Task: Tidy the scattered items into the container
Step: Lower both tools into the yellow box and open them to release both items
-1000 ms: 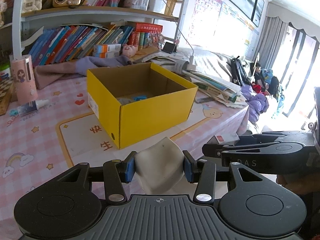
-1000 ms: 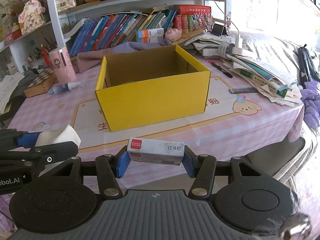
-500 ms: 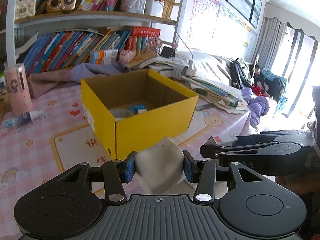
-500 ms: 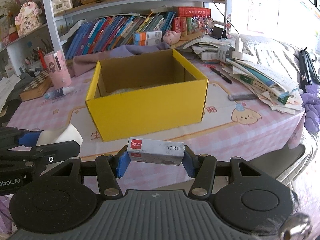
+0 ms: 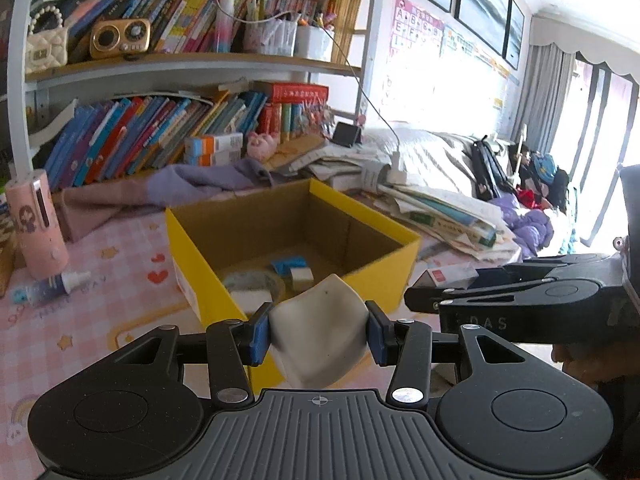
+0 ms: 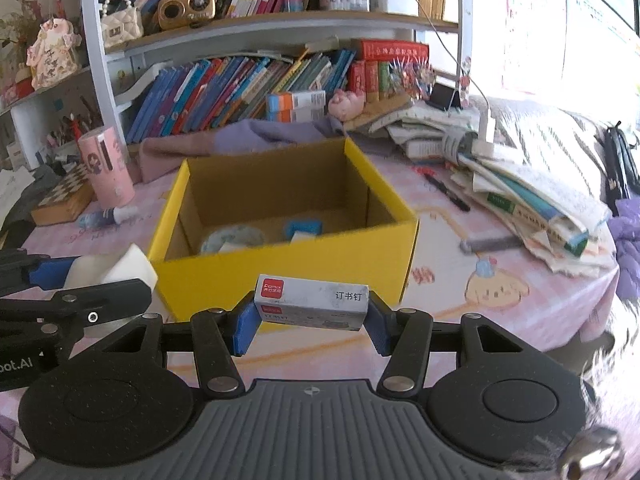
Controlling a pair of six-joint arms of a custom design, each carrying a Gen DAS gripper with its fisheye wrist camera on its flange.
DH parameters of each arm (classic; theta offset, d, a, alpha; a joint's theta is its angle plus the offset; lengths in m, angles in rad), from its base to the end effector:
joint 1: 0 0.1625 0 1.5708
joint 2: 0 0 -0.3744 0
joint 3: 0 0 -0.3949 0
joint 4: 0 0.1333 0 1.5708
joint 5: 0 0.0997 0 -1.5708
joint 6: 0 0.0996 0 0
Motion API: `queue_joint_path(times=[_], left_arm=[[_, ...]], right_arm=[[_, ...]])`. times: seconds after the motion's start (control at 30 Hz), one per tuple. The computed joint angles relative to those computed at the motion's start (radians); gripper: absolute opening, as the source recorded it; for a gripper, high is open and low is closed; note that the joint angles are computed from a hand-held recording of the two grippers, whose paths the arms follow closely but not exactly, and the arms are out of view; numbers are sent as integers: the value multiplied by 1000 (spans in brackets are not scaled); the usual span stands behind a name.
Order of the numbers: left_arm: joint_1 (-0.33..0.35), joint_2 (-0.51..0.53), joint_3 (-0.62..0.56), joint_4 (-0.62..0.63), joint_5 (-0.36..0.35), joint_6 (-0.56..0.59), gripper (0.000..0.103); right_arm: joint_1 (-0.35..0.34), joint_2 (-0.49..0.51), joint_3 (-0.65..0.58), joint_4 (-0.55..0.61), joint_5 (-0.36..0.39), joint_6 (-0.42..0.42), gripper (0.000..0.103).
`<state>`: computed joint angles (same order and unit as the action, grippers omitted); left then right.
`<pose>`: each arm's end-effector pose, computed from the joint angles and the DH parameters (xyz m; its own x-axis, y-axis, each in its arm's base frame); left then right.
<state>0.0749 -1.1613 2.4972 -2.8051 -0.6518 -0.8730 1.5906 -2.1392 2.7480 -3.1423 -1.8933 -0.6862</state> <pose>-0.3172 -0.2369 0.0517 -0.7377 0.3355 -0.5859 0.6643 0.5160 -0.5409 0.1068 -0.2548 0.2801 -0.7304 -0.1752 0.6601 -0.6128 0.5948 -0.5202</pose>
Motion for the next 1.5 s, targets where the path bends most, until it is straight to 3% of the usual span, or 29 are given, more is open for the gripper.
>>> queue_joint_path(times=[0.43,0.77,1.17,1.5], left_arm=[[130,145,-135,-123,88,174,46],[186,246,-250,7,188,178,46],[264,293,-356,217,165,96,46],[315,304,-395,283,97,40,46]], right_arm=[[-41,262,-206,-60,104,-88,52],[-75,413,-361,39,172,-166,52],[-86,561,-495,185,149,-270,52],[-86,647,-580,333,86,-318,52]])
